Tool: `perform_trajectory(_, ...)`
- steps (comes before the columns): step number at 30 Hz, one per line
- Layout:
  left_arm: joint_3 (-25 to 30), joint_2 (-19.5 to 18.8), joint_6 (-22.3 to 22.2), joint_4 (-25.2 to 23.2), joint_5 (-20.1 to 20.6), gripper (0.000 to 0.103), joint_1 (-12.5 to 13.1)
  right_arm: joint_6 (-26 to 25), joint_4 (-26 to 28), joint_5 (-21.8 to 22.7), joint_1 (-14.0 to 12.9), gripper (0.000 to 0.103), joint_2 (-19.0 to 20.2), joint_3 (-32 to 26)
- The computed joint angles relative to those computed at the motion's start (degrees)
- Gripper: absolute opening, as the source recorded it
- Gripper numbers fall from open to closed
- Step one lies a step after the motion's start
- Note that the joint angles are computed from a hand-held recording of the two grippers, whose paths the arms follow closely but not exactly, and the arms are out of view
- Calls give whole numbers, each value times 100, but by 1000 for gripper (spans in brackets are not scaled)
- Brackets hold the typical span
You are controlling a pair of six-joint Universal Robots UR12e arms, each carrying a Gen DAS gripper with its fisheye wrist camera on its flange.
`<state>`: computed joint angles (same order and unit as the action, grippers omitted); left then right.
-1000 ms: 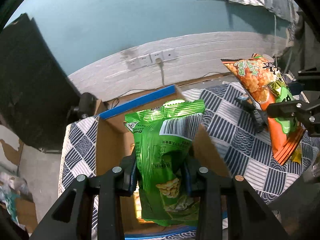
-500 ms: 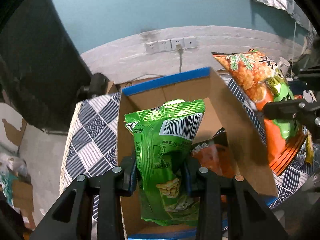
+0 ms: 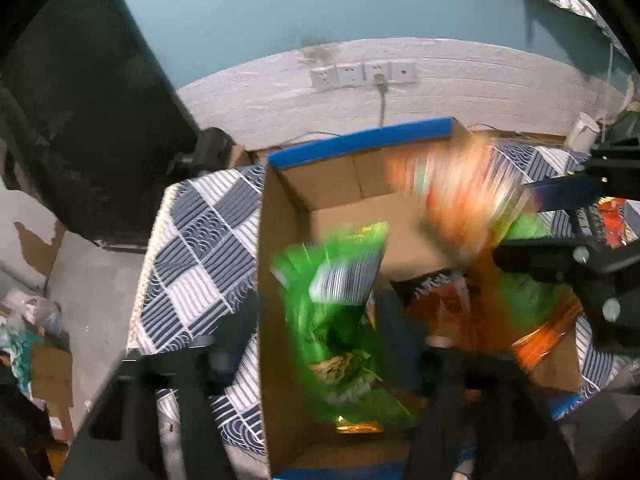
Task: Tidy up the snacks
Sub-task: 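Open both tools to drop the green and orange-green bags into the box, then move both tools back toward the remaining snacks on the table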
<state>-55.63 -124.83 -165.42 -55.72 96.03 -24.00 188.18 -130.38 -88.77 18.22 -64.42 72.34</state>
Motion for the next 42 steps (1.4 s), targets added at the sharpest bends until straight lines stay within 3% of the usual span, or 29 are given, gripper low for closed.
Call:
perform_trajectory(1,-28,12,-8,83,40,75,-3,16,-18,-44,4,54,-6,11)
perform_trajectory(3,-8,22,-42,63,15,75,11,66,-61,-93,4,57,-27,39)
perform_trajectory(8,-4,56,-174,14,-141,77,53,299,-76,-154,-21,58,-130,131)
perform_trajectory(22,45,91,30,69,-351,77,-101,741,-129,-542,-94,64,-595,681)
perform_trajectory(28,142,71,161,20,-496,77,-228,917,-169,-665,-157,65,-909,1075)
perform_trajectory(31,170,64,277,38,-542,77,-309,1001,-205,-817,-177,70,-1073,1281)
perform_trajectory(42,301,-19,672,-131,-624,77,-616,1289,-389,-1021,-330,70,-1690,2071)
